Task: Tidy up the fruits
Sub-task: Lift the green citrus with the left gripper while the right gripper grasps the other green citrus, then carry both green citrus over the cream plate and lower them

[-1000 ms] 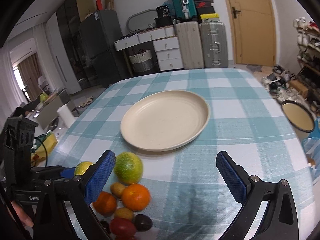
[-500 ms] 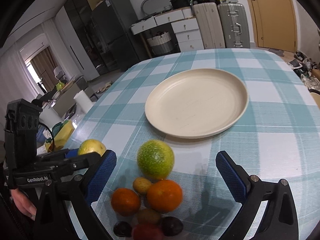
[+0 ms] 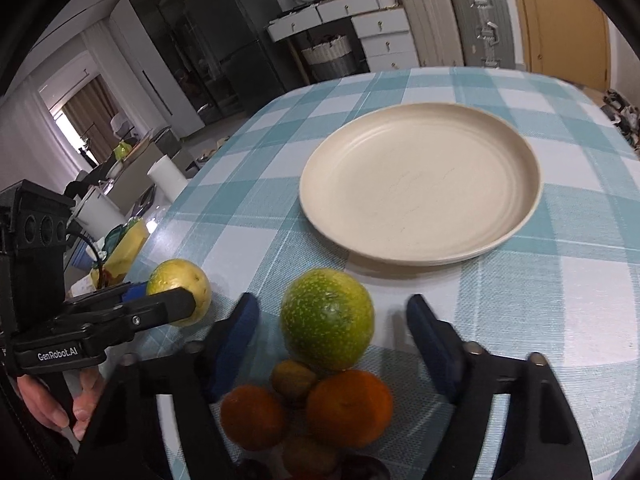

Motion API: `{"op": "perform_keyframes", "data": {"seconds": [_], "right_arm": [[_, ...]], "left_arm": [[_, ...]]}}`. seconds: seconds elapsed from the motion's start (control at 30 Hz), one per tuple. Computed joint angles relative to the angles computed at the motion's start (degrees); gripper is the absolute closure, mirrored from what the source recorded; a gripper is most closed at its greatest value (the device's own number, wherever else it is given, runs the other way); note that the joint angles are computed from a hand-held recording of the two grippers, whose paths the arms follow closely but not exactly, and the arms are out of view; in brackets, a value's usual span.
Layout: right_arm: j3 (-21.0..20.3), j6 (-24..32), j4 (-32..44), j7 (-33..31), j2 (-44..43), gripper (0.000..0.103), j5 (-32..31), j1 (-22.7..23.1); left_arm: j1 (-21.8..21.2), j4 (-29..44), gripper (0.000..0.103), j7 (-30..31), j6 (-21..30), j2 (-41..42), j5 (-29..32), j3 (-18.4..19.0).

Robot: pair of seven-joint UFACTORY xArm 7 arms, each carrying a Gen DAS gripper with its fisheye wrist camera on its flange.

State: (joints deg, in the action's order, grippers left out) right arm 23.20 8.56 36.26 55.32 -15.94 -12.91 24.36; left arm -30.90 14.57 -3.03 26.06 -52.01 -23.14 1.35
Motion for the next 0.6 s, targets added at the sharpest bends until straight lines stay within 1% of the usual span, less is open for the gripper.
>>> {"op": "perform_keyframes", "data": {"seconds": [0.07,0.1,0.23,0.4,0.6], "right_arm": [[-1.4,0.5,0.4,-1.7,0.9,0.043,1.6,1.7],[-2.4,0.3,0.5,-3.0,1.4,0.053,2.6,2.7],[-2.1,-0.5,0.6,-3.4,1.8,0.054,2.5,2.5],[-0.3,-2.8,-0.5,-1.5,0.1,0.054,1.1,0.2],[-1.7,-3.4,-1.6,-2.8,-2.3,0.054,3.2,0.7]], "left_arm": [[0.0,0.1,0.057,0.0,-0.3,0.4,0.1,-0.1],[0.0,0.4,0.057,0.0,-0.5,0.8,0.1,0.0],[0.1,1.0,0.057,-0.4,-0.8,1.8,0.2,-0.3],[-0.4,2.7,0.057,-0.1,-1.4,4.1,0.2,-0.1],[-1.1,5.9,0.057,0.8,-2.2,7.8,-0.3,-0.2]]}}
